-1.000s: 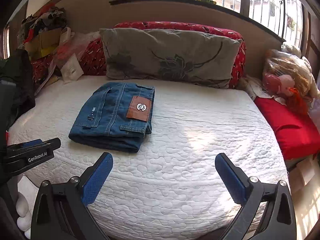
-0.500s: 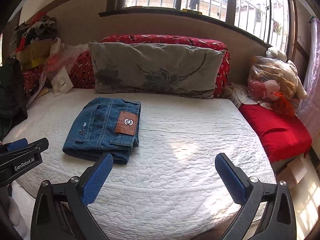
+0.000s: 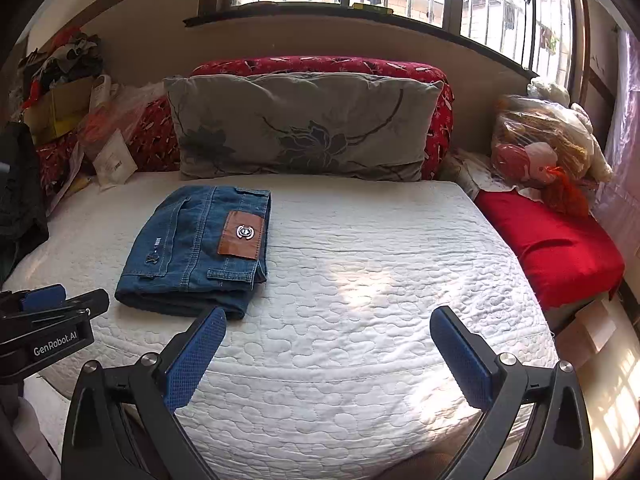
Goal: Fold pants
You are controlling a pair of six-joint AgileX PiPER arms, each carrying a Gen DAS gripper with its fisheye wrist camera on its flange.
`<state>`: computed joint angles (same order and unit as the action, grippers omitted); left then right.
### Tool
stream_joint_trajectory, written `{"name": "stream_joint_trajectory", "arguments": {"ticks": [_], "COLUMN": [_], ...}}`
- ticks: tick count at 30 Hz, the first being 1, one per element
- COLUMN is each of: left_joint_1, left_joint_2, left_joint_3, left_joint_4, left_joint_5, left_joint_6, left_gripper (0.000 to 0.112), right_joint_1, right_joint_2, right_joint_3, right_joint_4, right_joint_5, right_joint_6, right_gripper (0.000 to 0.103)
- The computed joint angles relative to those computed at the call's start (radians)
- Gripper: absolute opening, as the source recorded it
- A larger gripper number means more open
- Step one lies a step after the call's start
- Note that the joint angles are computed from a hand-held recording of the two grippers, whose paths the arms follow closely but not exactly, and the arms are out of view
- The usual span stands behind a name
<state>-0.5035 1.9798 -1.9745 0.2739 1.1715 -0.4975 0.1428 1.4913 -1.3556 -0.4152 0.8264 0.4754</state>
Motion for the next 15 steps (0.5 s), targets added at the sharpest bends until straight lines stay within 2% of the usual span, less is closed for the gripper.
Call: {"name": "stream_joint_trajectory", "arguments": {"ticks": [7, 8, 9, 11, 15], "left_joint_1": [-0.047, -0.055, -0.053, -0.030, 0.003], "left_joint_2": [-0.144, -0.149, -0.145, -0.134, -0.098], "left_joint_3": [0.172, 0.174, 0.160, 0.123, 0.061], "left_joint_4": [0.212, 0.244, 0.247, 0.180, 0.082], "left_joint_5": [-0.178, -0.183, -0.182, -0.184, -0.161], "left_joint_6": [-0.207, -0.220, -0.206, -0.138, -0.074], "left_gripper": [0.061, 0.074, 0.093, 0.103, 0.103], "right_joint_1": [-0.026, -0.030, -0.033, -0.034, -0.033], "right_joint_2": [0.001, 0.003, 0.003, 0.001, 0.002], "right_joint_3": [0.002, 0.000, 0.001, 0.005, 0.006], "right_joint_4": [0.031, 0.042, 0.050, 0.055, 0.058], "right_joint_5": [-0.008, -0.008, -0.009, -0.011, -0.011], "right_joint_6": [-0.011, -0.018, -0.024, -0.026, -0.031], "right_gripper": [0.103, 0.103, 0.103, 0.103, 0.103]}}
